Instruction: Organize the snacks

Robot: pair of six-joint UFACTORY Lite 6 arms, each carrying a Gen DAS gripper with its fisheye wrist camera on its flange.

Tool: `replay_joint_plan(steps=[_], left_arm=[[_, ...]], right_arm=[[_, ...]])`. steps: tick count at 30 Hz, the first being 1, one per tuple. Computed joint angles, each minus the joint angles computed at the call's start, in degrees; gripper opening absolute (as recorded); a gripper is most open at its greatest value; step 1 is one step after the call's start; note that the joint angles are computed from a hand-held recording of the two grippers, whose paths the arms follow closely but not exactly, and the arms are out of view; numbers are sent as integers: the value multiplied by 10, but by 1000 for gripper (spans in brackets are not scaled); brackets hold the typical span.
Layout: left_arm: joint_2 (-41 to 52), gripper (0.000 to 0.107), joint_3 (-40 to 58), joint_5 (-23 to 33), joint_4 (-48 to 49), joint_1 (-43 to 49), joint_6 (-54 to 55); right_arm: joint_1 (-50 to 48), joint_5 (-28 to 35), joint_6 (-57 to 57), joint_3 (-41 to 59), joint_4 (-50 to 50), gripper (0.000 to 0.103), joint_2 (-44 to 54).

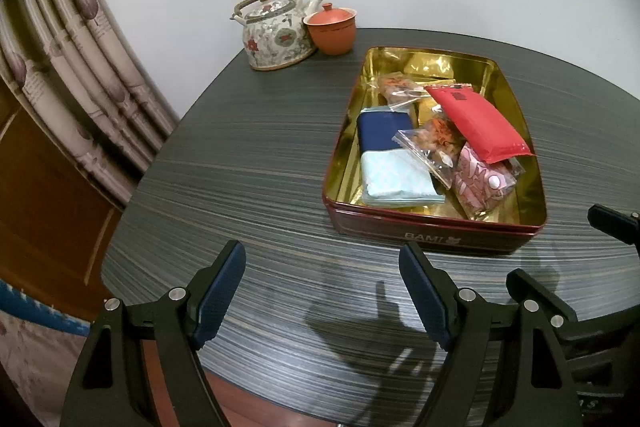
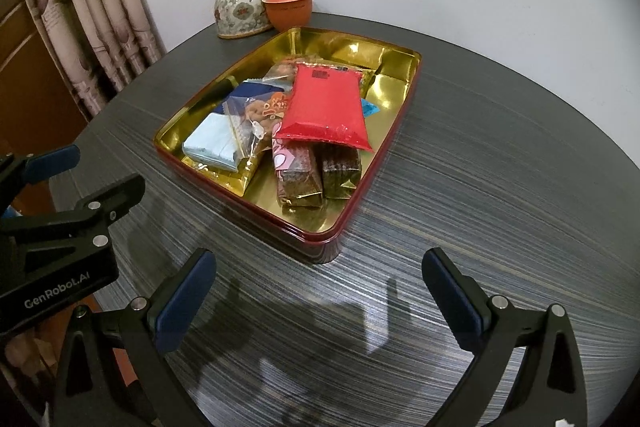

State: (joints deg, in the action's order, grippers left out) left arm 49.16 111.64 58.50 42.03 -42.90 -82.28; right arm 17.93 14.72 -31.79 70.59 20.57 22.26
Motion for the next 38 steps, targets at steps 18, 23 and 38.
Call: replay_joint_plan(steps=[18, 23, 38], left_arm=[[12, 79, 16, 2, -4, 0, 6], [13, 79, 17, 2, -5, 0, 7], [21, 79, 25, -4, -6, -4, 8]], right_arm=[[0, 3, -12, 1, 8, 102, 4], [1, 3, -10, 2, 6, 102, 5], [3, 0, -11, -4, 10, 102, 6]])
